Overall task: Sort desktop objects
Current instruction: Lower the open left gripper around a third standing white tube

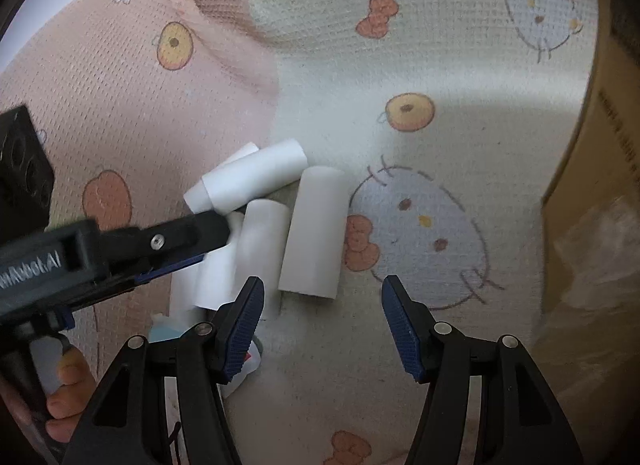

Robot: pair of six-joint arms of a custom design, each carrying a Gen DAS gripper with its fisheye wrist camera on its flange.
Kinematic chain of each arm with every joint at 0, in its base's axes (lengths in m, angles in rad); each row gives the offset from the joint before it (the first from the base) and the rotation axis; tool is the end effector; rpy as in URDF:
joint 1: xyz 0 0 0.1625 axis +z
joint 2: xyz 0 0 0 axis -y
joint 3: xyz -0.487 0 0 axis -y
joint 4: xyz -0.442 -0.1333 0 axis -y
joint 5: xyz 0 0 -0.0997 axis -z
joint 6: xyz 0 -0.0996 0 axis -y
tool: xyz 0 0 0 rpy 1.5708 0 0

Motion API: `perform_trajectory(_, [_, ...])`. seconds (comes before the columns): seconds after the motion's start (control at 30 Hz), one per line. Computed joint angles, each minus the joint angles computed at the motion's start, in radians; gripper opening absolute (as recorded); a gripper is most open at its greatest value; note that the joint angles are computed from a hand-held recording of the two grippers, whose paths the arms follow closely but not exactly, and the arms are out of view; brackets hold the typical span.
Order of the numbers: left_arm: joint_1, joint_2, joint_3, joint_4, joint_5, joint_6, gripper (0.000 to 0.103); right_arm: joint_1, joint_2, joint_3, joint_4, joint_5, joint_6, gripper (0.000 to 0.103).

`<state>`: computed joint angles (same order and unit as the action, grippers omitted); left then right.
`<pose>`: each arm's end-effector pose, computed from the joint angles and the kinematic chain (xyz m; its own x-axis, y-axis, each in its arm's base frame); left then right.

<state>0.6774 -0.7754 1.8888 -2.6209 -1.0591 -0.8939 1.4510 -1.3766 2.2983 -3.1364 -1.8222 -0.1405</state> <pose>-0.3822 -0.5411 0.0139 -0.9334 -0.0499 -0.3554 0.0799 0.9365 -0.3413 0.0481 -0.5082 0.2709 -0.9479 0.1502 0.2811 -0.0375 0.8232 -0.5665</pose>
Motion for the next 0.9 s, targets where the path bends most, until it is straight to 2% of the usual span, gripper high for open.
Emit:
perform_trajectory(0.17, [0.024, 0.048, -0.044, 0.000, -0.040, 0.020, 0.050, -0.006, 0.027, 0.016, -0.066, 0.011, -0.085, 0.058])
perform_trajectory(0.3, [0.052, 0.078, -0.076, 0.036, -0.076, 0.002, 0.050, -0.022, 0.029, 0.030, -0.091, 0.039, -0.111, 0.058])
perform_trajectory(0.5, [0.062, 0.112, -0.129, 0.172, -0.023, -0.001, 0.050, -0.045, 0.037, 0.048, -0.117, 0.080, -0.157, 0.058])
perform_trajectory(0.57, [0.069, 0.118, -0.131, 0.156, -0.042, 0.011, 0.048, -0.048, 0.037, 0.049, -0.115, 0.087, -0.161, 0.058])
perform_trajectory(0.77, [0.061, 0.128, -0.128, 0.153, -0.023, 0.054, 0.044, -0.067, 0.033, 0.045, -0.102, 0.094, -0.117, 0.058])
perform_trajectory(0.9, [0.060, 0.131, -0.118, 0.126, -0.068, 0.095, 0.044, -0.078, 0.033, 0.047, -0.085, 0.109, -0.108, 0.058])
